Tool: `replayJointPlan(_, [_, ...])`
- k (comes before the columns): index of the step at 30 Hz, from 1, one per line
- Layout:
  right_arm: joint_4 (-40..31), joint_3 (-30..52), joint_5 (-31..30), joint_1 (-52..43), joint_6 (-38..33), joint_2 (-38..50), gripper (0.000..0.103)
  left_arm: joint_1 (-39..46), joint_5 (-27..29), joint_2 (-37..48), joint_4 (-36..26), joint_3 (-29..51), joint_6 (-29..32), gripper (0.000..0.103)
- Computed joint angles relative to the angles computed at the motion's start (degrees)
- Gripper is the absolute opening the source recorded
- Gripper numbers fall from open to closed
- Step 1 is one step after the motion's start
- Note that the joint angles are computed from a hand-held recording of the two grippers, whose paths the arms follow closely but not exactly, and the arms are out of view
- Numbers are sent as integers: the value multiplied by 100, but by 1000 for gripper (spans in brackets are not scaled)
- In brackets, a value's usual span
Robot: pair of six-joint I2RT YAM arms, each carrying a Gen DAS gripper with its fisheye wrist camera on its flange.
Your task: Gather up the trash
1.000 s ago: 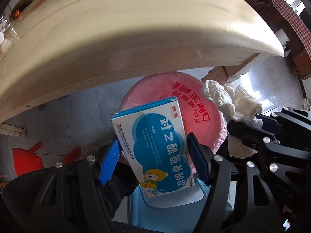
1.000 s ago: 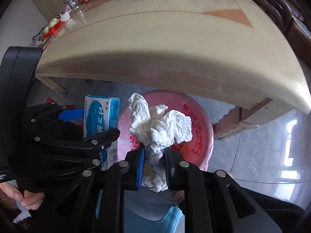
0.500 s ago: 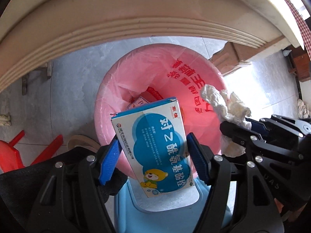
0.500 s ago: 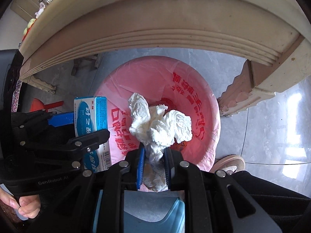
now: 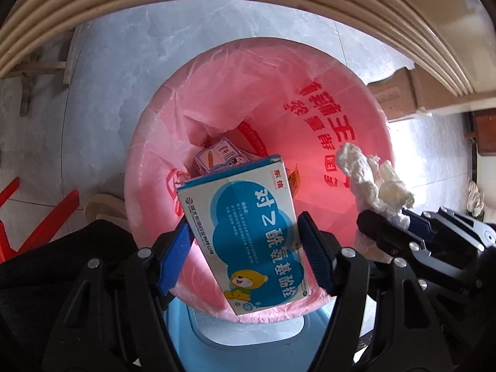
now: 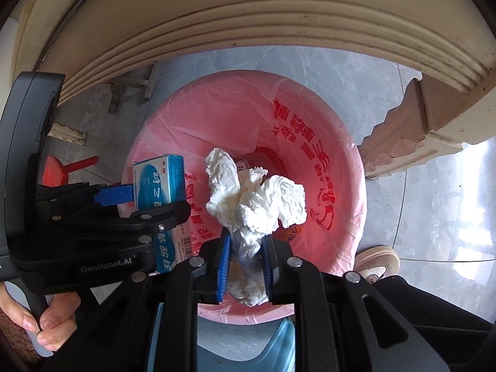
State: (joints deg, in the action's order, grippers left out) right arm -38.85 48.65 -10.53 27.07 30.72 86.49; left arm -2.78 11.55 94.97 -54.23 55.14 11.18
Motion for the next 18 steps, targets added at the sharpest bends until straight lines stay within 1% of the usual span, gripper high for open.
replayJointPlan(5, [156, -92, -107, -138, -62, 152, 18, 100, 201, 278, -28, 176, -103, 67])
replayJointPlan(7, [163, -89, -84, -144, -72, 179, 21, 84, 187, 312, -20, 209, -132, 67])
replayJointPlan(8, [154, -80, -49, -138, -75, 190, 26, 56, 124, 299, 2, 204, -156, 67])
replayJointPlan(9, [148, -63, -34, -128, -94, 210, 37, 25, 78, 299, 18, 199, -171, 67])
replayJointPlan(10, [140, -45, 7, -111, -104, 228, 45, 5, 43, 317, 4, 207, -170, 67])
replayJointPlan(11, [118, -22, 85, -81, -96, 236, 61, -8, 11, 341, 1, 215, -194, 67])
replayJointPlan(12, [107, -10, 170, -50, -79, 220, 68, -3, 10, 365, 3, 230, -213, 67])
replayJointPlan(14, [82, 19, 227, -7, -50, 202, 68, 22, -21, 388, -3, 253, -259, 67])
replayJointPlan(18, [119, -17, 137, -106, -63, 273, 68, 62, -8, 416, -17, 271, -261, 67])
